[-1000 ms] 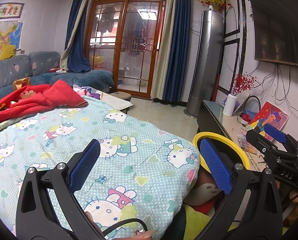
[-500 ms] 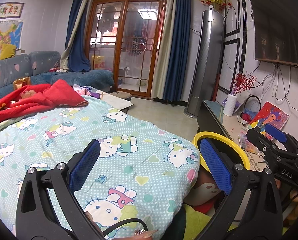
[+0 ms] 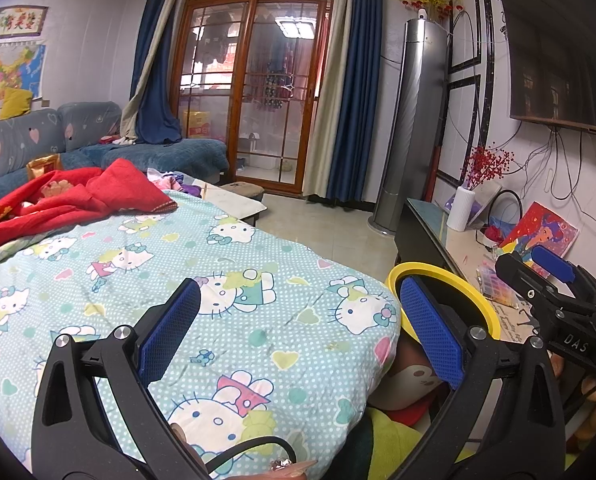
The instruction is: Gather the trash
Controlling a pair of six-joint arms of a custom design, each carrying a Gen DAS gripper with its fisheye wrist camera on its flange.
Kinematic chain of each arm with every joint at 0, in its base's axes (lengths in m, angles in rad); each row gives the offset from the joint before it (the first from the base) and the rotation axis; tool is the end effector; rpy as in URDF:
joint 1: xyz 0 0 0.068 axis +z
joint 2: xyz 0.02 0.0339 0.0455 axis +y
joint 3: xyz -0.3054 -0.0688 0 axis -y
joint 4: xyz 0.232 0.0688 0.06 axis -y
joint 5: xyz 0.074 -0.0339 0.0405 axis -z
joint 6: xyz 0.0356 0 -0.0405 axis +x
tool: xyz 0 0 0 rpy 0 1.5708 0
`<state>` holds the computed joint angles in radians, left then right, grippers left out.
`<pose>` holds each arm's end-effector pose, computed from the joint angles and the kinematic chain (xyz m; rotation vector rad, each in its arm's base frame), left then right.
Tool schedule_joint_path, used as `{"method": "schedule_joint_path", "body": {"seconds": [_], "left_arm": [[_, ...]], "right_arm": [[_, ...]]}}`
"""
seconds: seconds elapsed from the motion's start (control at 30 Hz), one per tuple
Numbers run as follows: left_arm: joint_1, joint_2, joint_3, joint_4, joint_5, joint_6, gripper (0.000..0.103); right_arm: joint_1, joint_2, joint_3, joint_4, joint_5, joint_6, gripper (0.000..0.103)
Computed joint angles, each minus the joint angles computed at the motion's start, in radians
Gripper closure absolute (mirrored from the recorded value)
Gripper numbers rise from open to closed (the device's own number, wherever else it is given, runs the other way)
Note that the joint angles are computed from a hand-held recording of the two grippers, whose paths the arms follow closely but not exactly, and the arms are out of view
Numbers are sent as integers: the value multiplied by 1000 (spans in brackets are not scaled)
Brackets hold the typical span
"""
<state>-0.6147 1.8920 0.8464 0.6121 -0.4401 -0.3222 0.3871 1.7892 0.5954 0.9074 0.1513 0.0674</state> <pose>0.3200 -0.2074 0.1880 0.0084 1.9646 -0.1730 0.3096 0.1204 0.1872 -0.1914 1.8476 0.1756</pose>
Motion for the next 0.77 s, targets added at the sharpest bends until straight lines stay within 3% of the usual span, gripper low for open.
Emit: {"method": "schedule_joint_path", "body": {"seconds": [0.3,0.5,0.63,0.77], "left_arm": [[5,9,28,-66,-17,-27,11],[102,-81,-40,-129,42,-113,11],[306,-287,-195,-284,36,-195,11],[685,-630,-337,-628,-59,-239,11]], "right_arm": [[-3,-2,15,-20,-23,-24,6],[49,17,145,-186,-80,-17,6],[175,120,406,-423,-220,-5,6],[344,327,834,-794,-372,7,7]]}}
